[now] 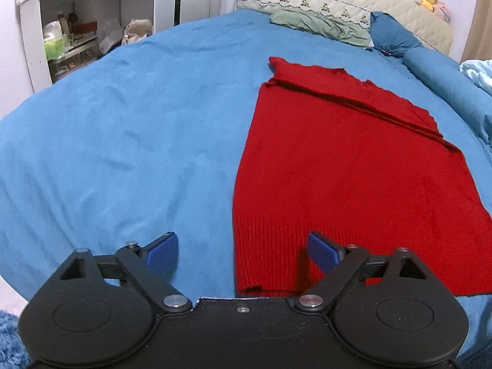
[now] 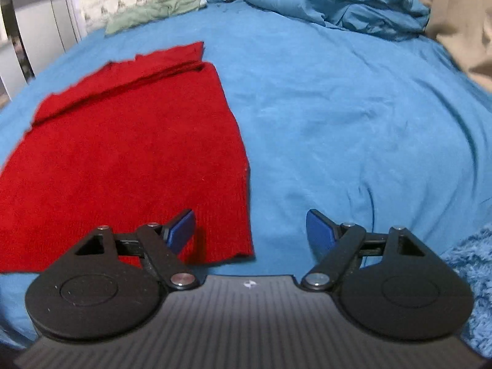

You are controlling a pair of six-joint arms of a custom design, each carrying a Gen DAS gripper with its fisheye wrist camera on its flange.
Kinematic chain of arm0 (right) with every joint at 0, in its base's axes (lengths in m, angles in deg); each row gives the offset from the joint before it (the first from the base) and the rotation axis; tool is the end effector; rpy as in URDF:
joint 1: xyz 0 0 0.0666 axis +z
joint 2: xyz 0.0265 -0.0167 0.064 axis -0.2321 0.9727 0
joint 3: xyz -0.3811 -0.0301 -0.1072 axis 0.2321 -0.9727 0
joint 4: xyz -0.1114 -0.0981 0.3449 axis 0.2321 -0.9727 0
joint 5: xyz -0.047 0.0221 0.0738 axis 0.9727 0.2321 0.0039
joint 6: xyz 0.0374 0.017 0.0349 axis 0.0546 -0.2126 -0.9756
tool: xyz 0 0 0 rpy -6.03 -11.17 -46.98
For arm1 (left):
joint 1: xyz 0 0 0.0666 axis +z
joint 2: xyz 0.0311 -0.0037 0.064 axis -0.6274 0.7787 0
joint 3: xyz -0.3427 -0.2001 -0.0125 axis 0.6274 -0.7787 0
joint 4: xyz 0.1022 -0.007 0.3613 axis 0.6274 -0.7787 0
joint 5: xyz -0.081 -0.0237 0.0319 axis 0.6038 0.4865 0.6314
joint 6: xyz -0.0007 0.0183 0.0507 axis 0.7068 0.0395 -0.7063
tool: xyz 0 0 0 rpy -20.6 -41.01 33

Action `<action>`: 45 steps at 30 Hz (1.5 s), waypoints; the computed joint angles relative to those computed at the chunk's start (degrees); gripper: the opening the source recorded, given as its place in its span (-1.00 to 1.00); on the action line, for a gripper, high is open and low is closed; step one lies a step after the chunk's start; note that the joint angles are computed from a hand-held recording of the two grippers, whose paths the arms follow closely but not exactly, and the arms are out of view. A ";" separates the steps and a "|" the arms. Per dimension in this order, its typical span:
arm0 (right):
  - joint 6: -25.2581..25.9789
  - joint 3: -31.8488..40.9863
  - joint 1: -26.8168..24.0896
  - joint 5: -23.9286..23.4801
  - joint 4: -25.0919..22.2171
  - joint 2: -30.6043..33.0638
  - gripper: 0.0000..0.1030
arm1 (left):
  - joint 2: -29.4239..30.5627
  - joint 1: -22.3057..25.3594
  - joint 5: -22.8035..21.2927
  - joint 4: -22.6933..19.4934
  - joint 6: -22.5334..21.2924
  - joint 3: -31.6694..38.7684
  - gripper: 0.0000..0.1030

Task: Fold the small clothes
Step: 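Grasp the sweater hem with both tools, then lift the hem with both tools and fold it toward the collar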

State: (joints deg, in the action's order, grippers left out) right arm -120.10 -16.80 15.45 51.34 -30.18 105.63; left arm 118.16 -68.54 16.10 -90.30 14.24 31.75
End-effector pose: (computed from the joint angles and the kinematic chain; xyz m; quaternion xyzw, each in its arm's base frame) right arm 0.3865 0.1873 0.3586 0.3155 0.8640 -0.0748 0.3853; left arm 0.5539 -0.3103 0.3493 0.0598 0.9282 -0.0878 0.3566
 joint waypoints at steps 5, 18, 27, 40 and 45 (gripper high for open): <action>4.49 -2.09 -0.97 -2.91 5.67 -1.31 0.62 | 0.26 0.13 0.61 -0.27 -0.19 -0.19 0.49; 7.24 -1.37 -1.67 -3.84 6.25 0.52 0.15 | 0.37 -0.18 2.22 2.68 -2.20 -1.40 -0.16; 7.37 -2.03 -3.24 -6.87 8.35 0.00 -0.52 | 0.52 0.29 4.84 1.78 -1.54 -0.54 -0.84; 6.29 -0.98 -4.62 -9.49 10.50 -4.19 -0.60 | -0.74 1.40 9.21 -0.40 0.81 3.79 -0.92; 9.20 2.13 -8.58 -14.08 14.41 -5.51 -0.60 | 2.93 2.51 14.02 -2.46 2.37 14.12 -0.92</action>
State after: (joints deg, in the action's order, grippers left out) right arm -110.90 -14.67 6.87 37.26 -15.77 100.12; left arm 121.09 -66.03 30.12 -92.76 16.61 45.86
